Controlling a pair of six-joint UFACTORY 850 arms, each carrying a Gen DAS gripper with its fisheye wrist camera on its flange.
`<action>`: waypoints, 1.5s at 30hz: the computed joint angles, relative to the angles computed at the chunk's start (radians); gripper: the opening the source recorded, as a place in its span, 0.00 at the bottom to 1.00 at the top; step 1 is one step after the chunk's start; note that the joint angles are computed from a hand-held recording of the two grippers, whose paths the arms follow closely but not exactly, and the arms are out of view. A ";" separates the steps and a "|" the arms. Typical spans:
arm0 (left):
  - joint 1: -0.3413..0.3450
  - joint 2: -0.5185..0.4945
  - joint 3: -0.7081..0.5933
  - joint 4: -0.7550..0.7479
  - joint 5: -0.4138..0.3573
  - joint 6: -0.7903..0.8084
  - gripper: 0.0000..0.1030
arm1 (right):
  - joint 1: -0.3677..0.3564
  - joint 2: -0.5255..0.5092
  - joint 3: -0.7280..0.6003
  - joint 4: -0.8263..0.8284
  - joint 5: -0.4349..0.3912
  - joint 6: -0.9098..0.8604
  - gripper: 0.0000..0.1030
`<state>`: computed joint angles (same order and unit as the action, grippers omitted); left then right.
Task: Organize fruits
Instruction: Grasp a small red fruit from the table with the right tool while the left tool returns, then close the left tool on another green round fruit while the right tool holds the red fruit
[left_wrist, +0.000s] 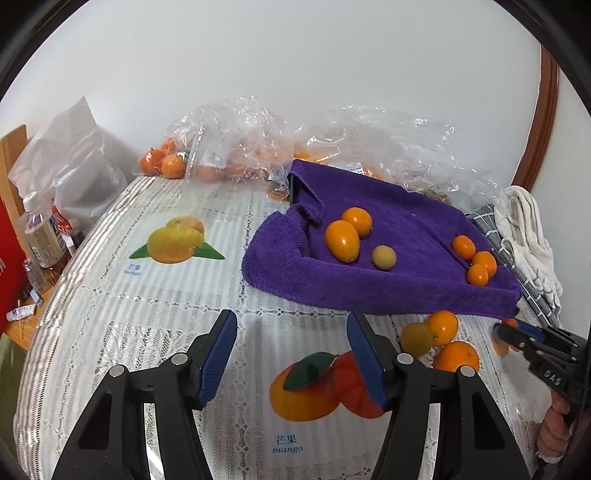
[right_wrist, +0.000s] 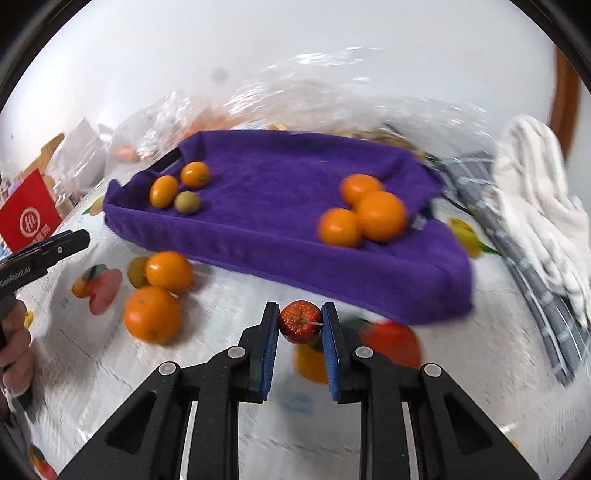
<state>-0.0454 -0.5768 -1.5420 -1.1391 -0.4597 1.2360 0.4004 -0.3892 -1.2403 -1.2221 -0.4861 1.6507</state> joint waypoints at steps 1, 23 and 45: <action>0.000 -0.003 -0.004 0.011 -0.009 -0.007 0.58 | -0.003 0.018 0.025 -0.030 0.009 0.044 0.22; -0.124 0.019 0.006 0.316 0.002 -0.057 0.58 | -0.038 0.112 0.167 -0.223 0.016 0.348 0.22; -0.090 0.014 0.009 0.060 -0.082 0.100 0.25 | -0.055 0.124 0.183 -0.277 0.078 0.403 0.22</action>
